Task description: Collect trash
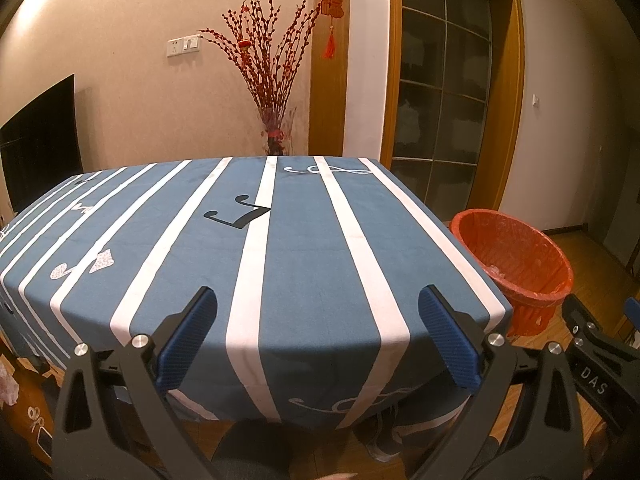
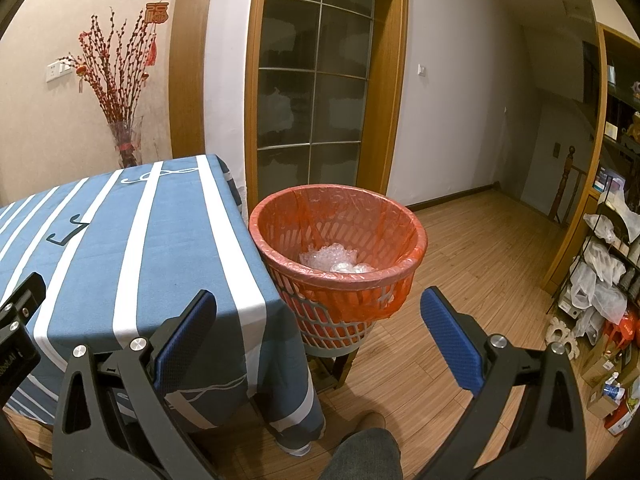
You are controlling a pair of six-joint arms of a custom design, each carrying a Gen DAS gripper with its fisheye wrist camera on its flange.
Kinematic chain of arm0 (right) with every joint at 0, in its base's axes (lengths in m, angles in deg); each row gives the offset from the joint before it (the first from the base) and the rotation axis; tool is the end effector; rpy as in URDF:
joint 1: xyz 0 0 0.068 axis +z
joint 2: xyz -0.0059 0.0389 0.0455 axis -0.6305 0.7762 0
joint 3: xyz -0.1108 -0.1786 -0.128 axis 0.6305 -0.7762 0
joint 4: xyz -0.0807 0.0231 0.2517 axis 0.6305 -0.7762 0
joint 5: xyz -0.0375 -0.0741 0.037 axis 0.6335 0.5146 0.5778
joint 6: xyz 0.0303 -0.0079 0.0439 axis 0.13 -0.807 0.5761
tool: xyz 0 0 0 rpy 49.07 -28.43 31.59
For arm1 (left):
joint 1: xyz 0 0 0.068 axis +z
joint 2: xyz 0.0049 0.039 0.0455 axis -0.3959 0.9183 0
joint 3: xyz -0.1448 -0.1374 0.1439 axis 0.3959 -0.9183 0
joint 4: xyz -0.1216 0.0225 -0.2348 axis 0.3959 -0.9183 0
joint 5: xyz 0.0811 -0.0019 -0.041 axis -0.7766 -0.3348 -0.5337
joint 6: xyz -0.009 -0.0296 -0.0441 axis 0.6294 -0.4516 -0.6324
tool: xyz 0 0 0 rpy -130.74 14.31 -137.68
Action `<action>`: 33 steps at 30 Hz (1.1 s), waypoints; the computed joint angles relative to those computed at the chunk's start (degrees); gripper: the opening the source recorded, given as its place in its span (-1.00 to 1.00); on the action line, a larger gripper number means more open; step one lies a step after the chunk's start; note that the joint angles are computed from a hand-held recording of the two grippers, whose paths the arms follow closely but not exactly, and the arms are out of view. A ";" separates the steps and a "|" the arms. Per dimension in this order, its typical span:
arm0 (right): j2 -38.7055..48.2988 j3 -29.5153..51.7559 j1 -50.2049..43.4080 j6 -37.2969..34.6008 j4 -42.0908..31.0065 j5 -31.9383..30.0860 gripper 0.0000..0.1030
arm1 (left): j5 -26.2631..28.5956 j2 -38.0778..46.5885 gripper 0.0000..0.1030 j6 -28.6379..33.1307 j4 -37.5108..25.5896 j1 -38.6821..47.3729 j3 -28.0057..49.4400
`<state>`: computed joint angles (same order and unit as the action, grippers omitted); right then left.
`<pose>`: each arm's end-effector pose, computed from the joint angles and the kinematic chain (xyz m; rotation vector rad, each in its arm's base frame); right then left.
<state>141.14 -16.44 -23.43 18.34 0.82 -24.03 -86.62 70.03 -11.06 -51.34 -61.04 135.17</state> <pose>0.3175 0.0758 0.0675 0.0949 2.0799 -0.1286 0.2784 -0.1835 0.0780 -0.3313 2.0608 0.1574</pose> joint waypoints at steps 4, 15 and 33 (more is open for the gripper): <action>0.02 0.02 -0.10 -0.05 0.02 -0.12 0.95 | 0.36 0.18 0.92 -0.13 -0.46 0.13 0.33; -0.01 -0.01 -0.13 -0.07 0.00 -0.16 0.95 | 0.35 0.47 0.92 -0.35 -0.91 0.20 0.60; 0.04 0.22 0.09 0.05 -0.37 -0.12 0.95 | 1.04 0.88 0.92 -0.31 -1.33 0.49 0.95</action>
<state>141.17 -16.22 -23.34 18.39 0.44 -24.15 -85.59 70.91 -11.37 -52.67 -60.55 136.13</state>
